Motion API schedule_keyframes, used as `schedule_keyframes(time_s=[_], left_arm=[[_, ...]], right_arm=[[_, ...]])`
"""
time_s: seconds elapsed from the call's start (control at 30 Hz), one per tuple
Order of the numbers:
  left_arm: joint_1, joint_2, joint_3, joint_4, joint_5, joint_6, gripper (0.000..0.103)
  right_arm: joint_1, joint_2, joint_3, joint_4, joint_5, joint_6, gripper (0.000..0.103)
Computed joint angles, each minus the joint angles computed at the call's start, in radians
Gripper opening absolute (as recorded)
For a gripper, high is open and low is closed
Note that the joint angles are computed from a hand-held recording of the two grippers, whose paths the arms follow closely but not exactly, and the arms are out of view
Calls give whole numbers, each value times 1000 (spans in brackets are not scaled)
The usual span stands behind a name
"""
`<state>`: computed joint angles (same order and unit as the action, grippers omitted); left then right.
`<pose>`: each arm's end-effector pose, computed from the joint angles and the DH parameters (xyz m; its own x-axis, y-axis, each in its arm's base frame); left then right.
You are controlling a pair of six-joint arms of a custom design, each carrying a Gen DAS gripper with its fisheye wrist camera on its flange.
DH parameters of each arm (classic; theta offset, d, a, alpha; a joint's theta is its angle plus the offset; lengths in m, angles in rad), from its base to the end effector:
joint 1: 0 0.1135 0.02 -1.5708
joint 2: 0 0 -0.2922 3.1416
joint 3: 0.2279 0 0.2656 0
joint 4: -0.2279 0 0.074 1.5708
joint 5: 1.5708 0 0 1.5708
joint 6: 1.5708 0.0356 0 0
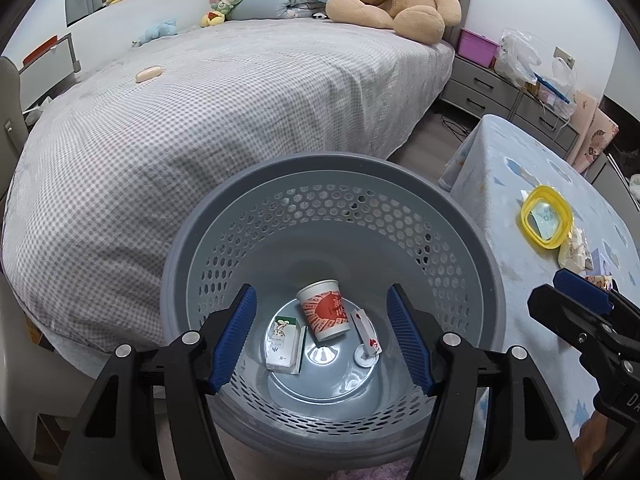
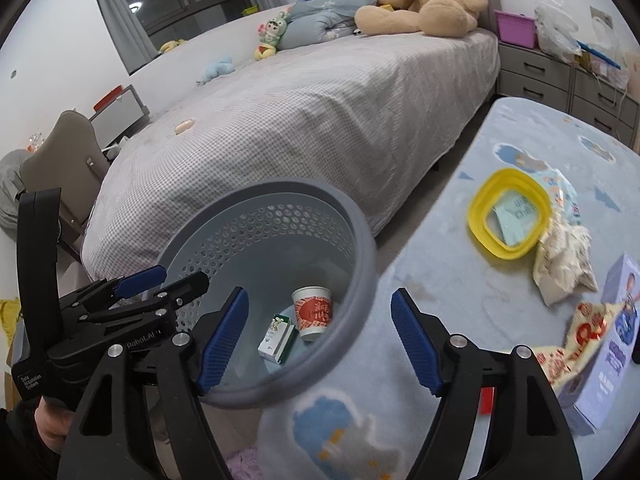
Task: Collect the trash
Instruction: 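Withdraw both grippers from the basket back toward the table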
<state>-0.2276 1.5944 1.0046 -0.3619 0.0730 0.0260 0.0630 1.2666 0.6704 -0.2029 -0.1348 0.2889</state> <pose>0.3295 -0.0790 0.2224 -0.7862 0.2087 -0.5817 0.2868 0.9570 -0.0443 0.2557 0.0209 0.2183 -0.7301 0.2368 -0.6410 0.0543 0.9552 0.2910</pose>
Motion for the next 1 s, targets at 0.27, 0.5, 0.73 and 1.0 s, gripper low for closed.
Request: schedule_keyframes(time_s=[0.27,0.5,0.73,1.0], left_arm=[[-75,-38,-19,-8,11,8,65],[-186,-83,-36,-14,11,15,65],[-325,-83,-27,-20,8,25,65],[-469,-10,22,-34,31,47,65]], right_arm=[[-136,-237,-117,-112,-7,-2,75],[-378,-454,-182,-270,-77,-79,77],[-661,-550,-209,-394,-192,-216,77],[-992,-563,-225,-488,-352,-407,77]])
